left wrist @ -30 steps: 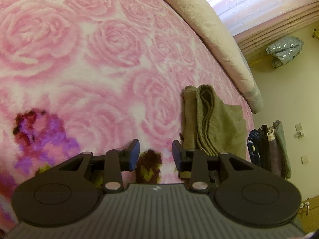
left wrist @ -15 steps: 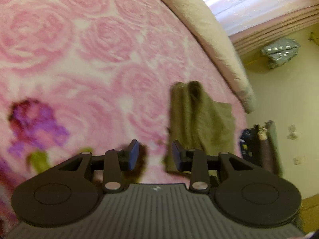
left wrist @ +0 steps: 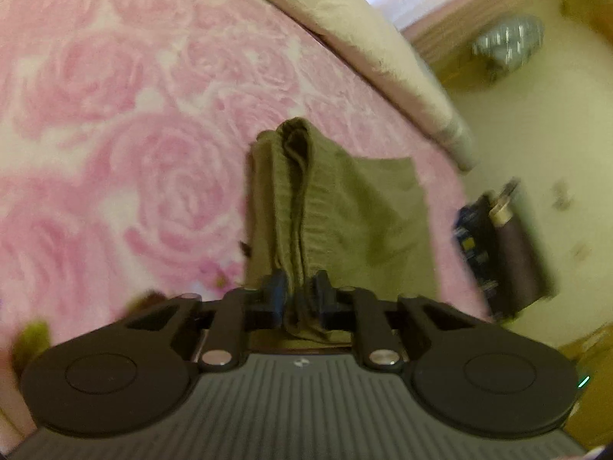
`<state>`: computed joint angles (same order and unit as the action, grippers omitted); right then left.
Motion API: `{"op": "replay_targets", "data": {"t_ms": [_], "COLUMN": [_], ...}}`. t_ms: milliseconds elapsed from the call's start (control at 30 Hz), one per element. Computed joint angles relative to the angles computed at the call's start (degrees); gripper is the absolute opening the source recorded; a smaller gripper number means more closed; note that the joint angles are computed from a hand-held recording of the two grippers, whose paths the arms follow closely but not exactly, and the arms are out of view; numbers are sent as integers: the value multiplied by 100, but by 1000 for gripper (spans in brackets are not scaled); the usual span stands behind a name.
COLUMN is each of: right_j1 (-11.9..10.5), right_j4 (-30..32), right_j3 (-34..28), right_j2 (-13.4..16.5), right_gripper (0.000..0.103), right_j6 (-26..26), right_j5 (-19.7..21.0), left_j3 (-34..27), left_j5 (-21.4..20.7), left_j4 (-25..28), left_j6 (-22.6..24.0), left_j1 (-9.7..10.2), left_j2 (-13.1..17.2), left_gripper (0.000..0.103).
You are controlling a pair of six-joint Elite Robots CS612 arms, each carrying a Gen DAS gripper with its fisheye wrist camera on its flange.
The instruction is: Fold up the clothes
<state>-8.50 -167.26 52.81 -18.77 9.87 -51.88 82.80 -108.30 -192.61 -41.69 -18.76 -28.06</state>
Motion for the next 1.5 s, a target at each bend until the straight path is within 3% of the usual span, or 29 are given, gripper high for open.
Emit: {"op": "replay_targets", "data": {"t_ms": [133, 233, 333, 433, 500, 600, 700, 733, 833, 900, 1067, 1167, 1300, 1367, 1500], "right_j1": [-11, -55, -97, -115, -104, -77, -67, -54, -31, -21, -55, -81, -87, -79, -58], "right_j4": [481, 755, 939, 882, 977, 1108, 637, 413, 66, 241, 227, 191, 267, 317, 488], "right_j3": [-181, -329, -415, -574, -661, -740, -567, -469, -330, -349, -289, -242, -205, -182, -154], "right_j2": [111, 152, 148, 223, 268, 316, 261, 212, 146, 148, 127, 103, 82, 70, 41], "right_gripper": [52, 52, 52, 52, 52, 52, 52, 52, 52, 52, 52, 52, 52, 52, 52], "right_j6": [-4, -61, -202, -15, 12, 41, 273, 236, 39, -43, 104, 172, 272, 218, 62], "right_j5": [80, 266, 461, 576, 560, 471, 288, 150, -44, -97, -57, 20, 104, 99, 42], "left_j3": [17, 44, -31, -220, -378, -595, -791, -854, -1052, -1141, -1068, -1022, -1021, -1021, -965], "left_j5": [-88, -41, 109, 191, 210, 354, 538, 610, 953, 888, 97, -295, -479, -477, -355], "left_j4": [-76, 44, -148, -273, -202, -70, -1, 112, 811, 1011, 316, 174, 323, 374, 164], "left_j6": [94, 253, 72, -229, -109, 279, 796, 1022, 1665, 1456, 71, -325, -200, -54, 151], "left_j1": [43, 75, 125, 163, 150, 103, 45, 20, -72, -59, 157, 243, 231, 219, 246], "left_j2": [28, -43, -25, 64, 120, 175, 220, 228, 262, 335, 431, 439, 439, 439, 415], "left_gripper": [15, 24, 28, 31, 31, 30, 23, 16, 12, 11, 10, 13, 14, 4, 2]}}
